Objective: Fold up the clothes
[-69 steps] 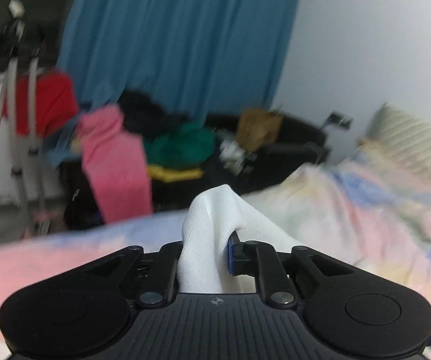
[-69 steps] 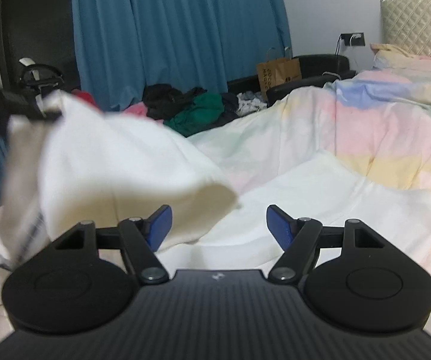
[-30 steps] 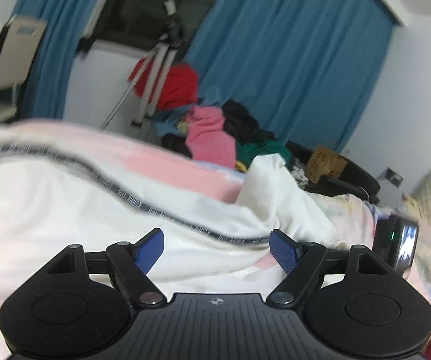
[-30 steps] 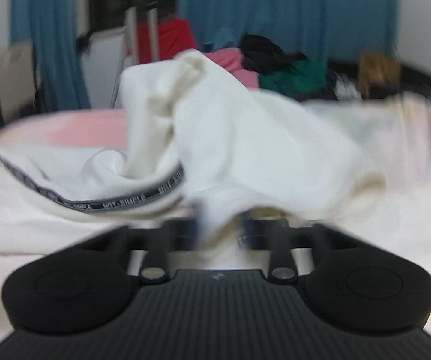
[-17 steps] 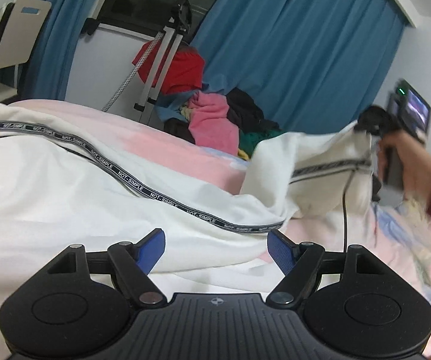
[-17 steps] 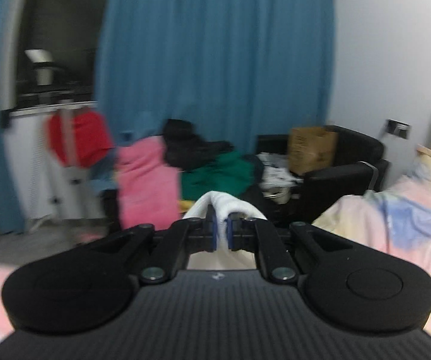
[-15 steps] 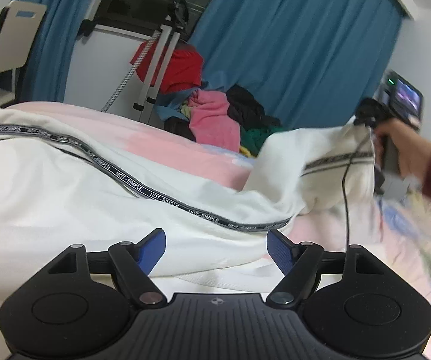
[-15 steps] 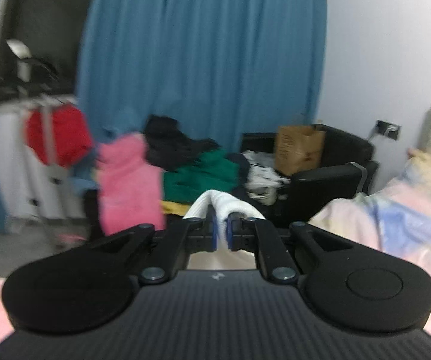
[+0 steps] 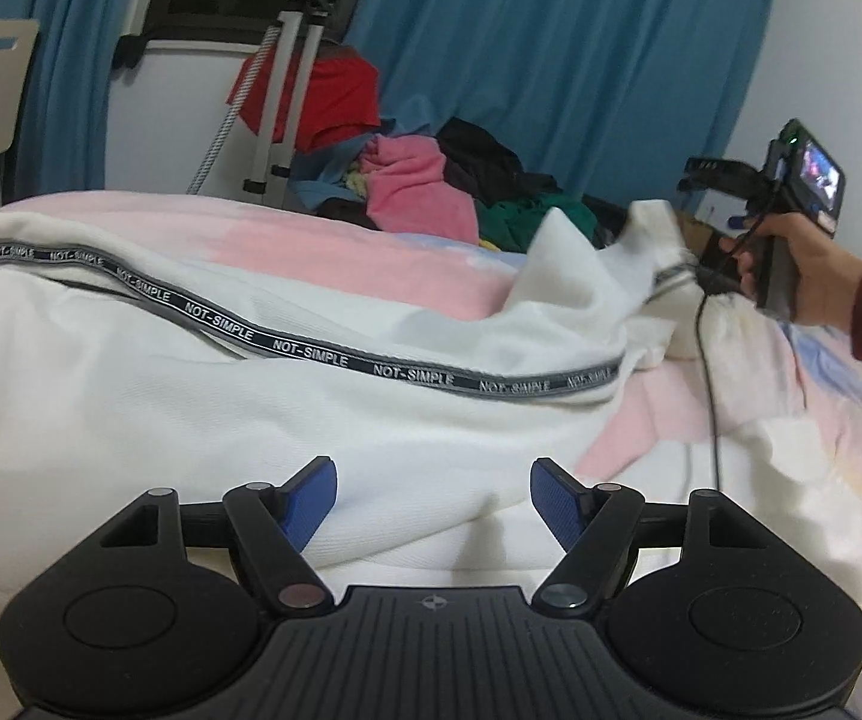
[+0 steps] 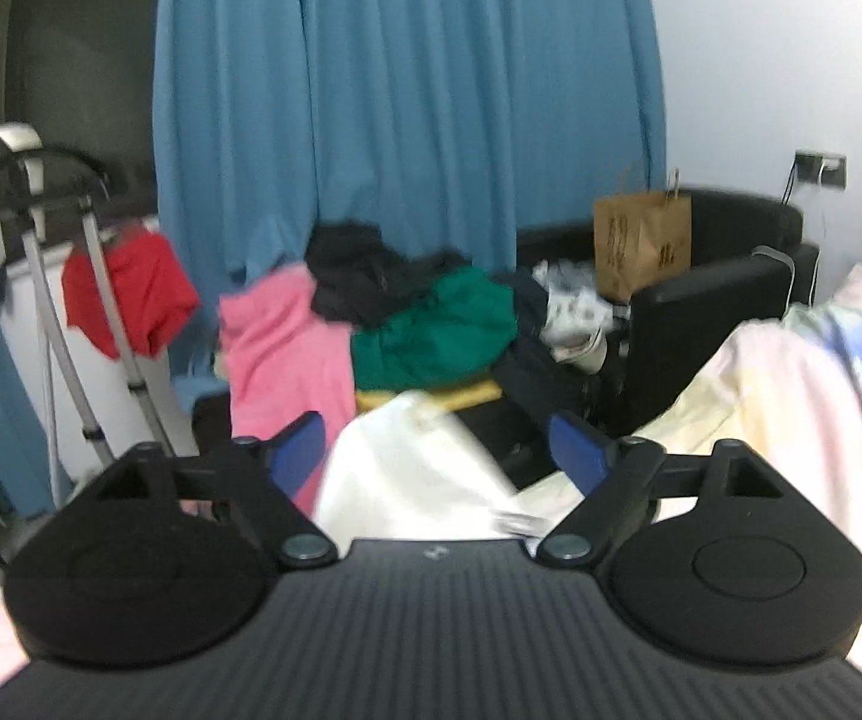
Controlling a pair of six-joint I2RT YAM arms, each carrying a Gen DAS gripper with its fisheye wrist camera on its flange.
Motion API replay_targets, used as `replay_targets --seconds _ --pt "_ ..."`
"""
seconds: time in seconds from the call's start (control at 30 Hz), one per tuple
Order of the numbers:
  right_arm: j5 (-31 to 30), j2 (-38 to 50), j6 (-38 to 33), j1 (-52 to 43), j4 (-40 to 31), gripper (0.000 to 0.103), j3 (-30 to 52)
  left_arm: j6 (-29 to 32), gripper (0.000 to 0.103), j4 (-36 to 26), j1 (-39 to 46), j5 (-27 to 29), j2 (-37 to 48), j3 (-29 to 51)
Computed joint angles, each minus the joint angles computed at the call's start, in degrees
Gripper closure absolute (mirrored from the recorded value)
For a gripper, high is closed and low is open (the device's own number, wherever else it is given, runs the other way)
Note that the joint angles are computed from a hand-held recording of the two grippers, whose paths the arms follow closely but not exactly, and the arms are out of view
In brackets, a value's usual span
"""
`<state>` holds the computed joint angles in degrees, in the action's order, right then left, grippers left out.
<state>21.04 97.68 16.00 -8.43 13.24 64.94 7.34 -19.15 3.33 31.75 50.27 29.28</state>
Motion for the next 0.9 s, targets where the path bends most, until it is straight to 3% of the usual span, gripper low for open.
replay_targets --seconds 0.17,0.3,0.37,0.47,0.5,0.53,0.57,0.6,0.67,0.77,0.9 --pt "-3.9 -6.6 8.3 -4.1 0.3 0.019 -9.6 1.4 0.031 0.6 -2.1 -3.5 -1.4 -1.5" --pt "-14.7 -4.7 18.3 -8.3 -2.8 0.020 -14.2 0.7 0.041 5.1 -5.5 -8.9 -1.4 -3.7" --pt "-16.1 -1.2 20.7 -8.4 -2.6 0.030 -14.3 0.4 0.041 7.6 -7.2 -11.4 -0.8 -4.6" --pt "-15.9 2.5 24.6 -8.3 0.4 0.036 -14.2 -0.7 0.054 9.9 -9.1 -13.4 4.2 -3.6" --pt "-15.0 4.0 25.6 -8.2 0.5 0.050 -13.1 -1.2 0.059 10.6 -9.5 -13.7 5.9 -3.2" --pt "-13.8 5.3 26.3 -8.0 -0.2 0.072 -11.7 -1.9 0.070 11.8 -9.7 -13.8 7.0 -3.1" --pt "-12.4 6.3 26.8 -7.8 -1.8 0.082 -10.0 -2.6 0.077 12.9 -10.0 -13.9 8.2 -3.0" --pt "-11.1 7.0 26.8 -7.4 -4.2 0.092 -8.2 -3.3 0.091 13.8 -10.1 -14.1 9.0 -2.8" --pt "-8.6 7.1 24.1 -6.8 -9.5 0.097 -4.4 -5.3 0.098 15.2 -9.1 -12.4 10.4 -2.2" --pt "-8.5 4.1 21.8 -7.0 -12.0 0.098 -0.9 -7.3 0.099 17.0 -5.0 -6.3 10.3 -1.5" --pt "-10.6 -6.5 20.8 -9.2 -9.2 0.098 -2.3 -11.1 0.100 18.6 1.2 3.5 8.9 -0.1"
